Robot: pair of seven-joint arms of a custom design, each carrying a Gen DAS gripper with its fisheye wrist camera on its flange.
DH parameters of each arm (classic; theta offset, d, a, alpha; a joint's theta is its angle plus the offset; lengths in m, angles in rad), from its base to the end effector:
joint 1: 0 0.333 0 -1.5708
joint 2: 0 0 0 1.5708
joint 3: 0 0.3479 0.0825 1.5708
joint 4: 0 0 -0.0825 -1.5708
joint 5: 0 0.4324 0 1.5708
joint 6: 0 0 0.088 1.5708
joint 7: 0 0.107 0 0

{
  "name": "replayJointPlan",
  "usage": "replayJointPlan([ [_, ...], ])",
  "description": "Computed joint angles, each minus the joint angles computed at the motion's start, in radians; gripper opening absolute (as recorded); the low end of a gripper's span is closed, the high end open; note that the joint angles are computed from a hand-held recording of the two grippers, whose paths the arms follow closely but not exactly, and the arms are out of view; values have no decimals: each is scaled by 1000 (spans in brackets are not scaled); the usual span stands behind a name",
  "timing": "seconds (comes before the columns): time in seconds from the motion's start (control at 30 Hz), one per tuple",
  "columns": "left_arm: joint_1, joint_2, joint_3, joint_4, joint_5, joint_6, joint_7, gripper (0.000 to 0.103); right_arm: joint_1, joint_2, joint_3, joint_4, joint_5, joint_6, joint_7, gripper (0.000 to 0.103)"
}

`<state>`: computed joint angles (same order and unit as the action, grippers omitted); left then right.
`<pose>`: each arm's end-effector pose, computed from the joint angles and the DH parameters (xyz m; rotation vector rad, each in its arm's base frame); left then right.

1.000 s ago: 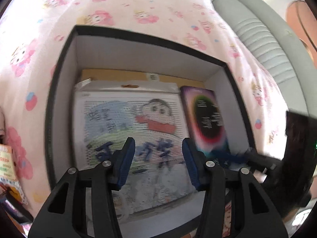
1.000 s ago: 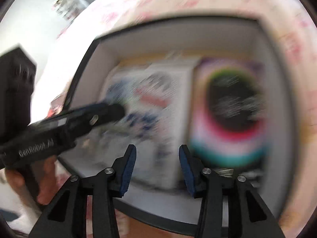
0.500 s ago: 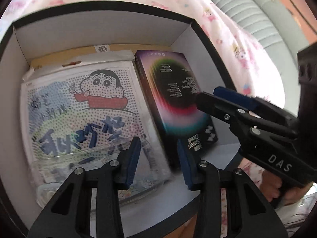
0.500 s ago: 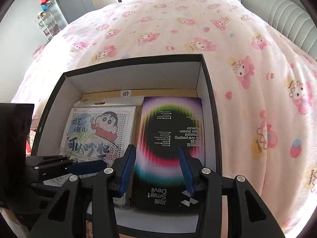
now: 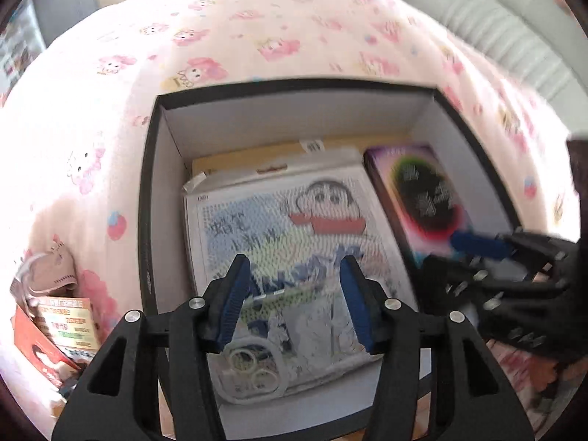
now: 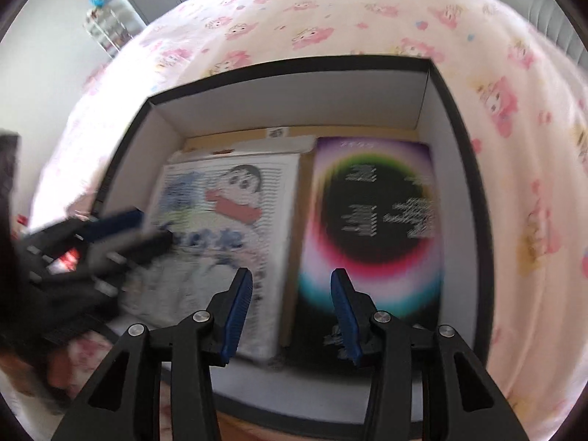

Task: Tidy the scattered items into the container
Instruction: 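Move the left gripper from the box toward the wooden comb on the bed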

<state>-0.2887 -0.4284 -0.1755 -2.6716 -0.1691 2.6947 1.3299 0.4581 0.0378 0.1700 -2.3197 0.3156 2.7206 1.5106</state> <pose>0.4018 -0.1941 0.4183 -1.9693 2.1514 -0.6239 0.4748 0.3304 0.3598 -2.2983 1.4875 -0.0134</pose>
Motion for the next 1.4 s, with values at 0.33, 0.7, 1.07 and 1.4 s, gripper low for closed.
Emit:
replayJointPlan([
  [0.33,-10,115,5,42,-45,45,18,35,-29,93,40,120,298,-249,-266,41],
  [0.7,-41,156,55,90,-270,-100,225,35,-3,-65,-2,-41,-132,44,57,42],
  [1.07,-93,-47,15,-10,-263,76,174,46,-1,-149,8,-106,-319,135,285,42],
  [1.4,-133,-444,7,-189,-166,-4,-18,47,-27,-451,132,-283,-509,184,553,45],
])
